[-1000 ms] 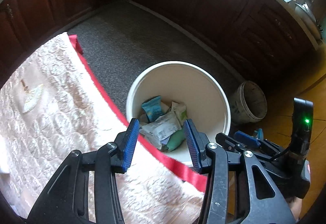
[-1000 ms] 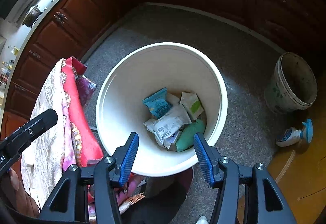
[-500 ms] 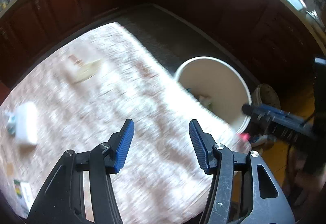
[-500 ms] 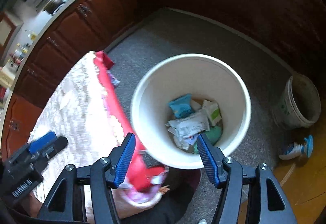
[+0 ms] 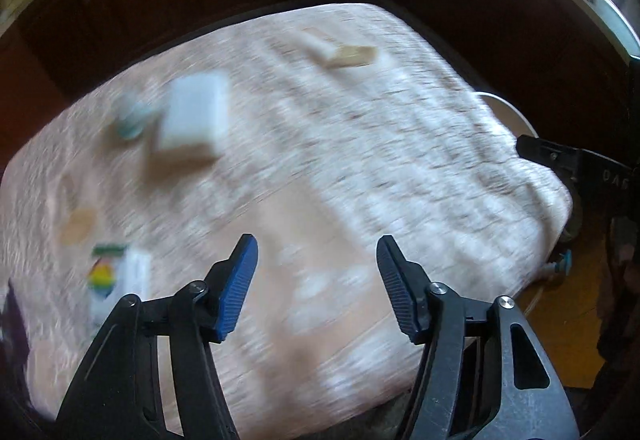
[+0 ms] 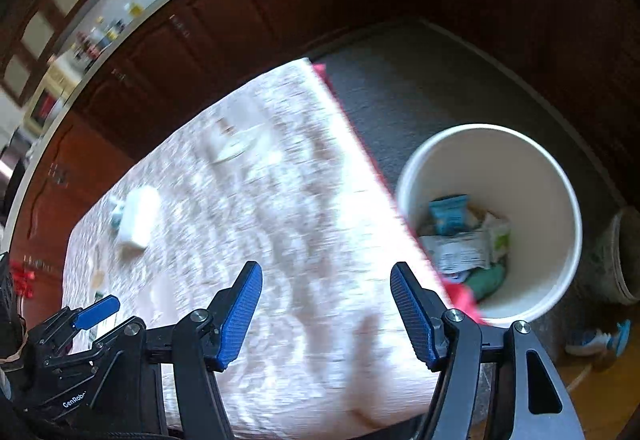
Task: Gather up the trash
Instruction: 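Move both open tools back over the table toward the remaining items, then grasp the rainbow medicine box with the left tool while the right tool grasps the white sponge and tissue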
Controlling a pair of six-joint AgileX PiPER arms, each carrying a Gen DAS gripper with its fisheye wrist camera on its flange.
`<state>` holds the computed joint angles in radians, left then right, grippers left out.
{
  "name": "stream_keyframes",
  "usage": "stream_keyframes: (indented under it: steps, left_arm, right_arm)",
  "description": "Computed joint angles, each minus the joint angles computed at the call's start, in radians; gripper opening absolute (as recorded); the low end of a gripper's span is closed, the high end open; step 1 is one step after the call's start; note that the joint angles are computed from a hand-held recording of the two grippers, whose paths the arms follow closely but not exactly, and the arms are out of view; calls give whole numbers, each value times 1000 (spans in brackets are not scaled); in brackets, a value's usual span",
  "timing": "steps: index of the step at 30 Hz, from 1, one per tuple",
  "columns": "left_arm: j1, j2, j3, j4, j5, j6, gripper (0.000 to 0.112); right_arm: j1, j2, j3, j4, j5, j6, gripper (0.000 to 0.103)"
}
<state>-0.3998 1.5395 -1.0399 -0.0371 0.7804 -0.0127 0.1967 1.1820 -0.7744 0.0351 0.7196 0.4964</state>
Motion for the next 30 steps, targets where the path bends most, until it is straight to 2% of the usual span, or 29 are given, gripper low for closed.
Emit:
stream_keyframes:
  steps: [8, 12, 15, 20, 21, 22, 23, 30]
  left_arm:
    - [329, -106, 102, -36, 16, 169, 72]
    - [382, -105, 141, 69, -21, 125, 72]
    - [411, -71, 157, 85, -47, 130, 72]
    - [406, -7, 173, 148, -99, 74, 71]
    - [413, 3, 173, 141, -114, 80, 70]
    - [429, 10, 170, 110, -129, 106, 55]
    - [431, 18, 166, 108, -134, 102, 52]
    - [490, 61, 60, 33, -143, 177, 52]
  right_arm:
    - [204, 160, -103, -33, -38, 97, 66]
    - [261, 237, -159, -26, -46, 109, 66]
    - [300, 289, -204, -21, -44, 110, 67]
    - [345, 393, -300, 10, -40, 85, 69]
    - [349, 414, -319, 24, -40, 74, 69]
    - [351, 436, -338, 49, -41, 52, 69]
    - [350, 464, -360, 90, -47, 19, 69]
    - [362, 642, -550, 185, -60, -38, 69]
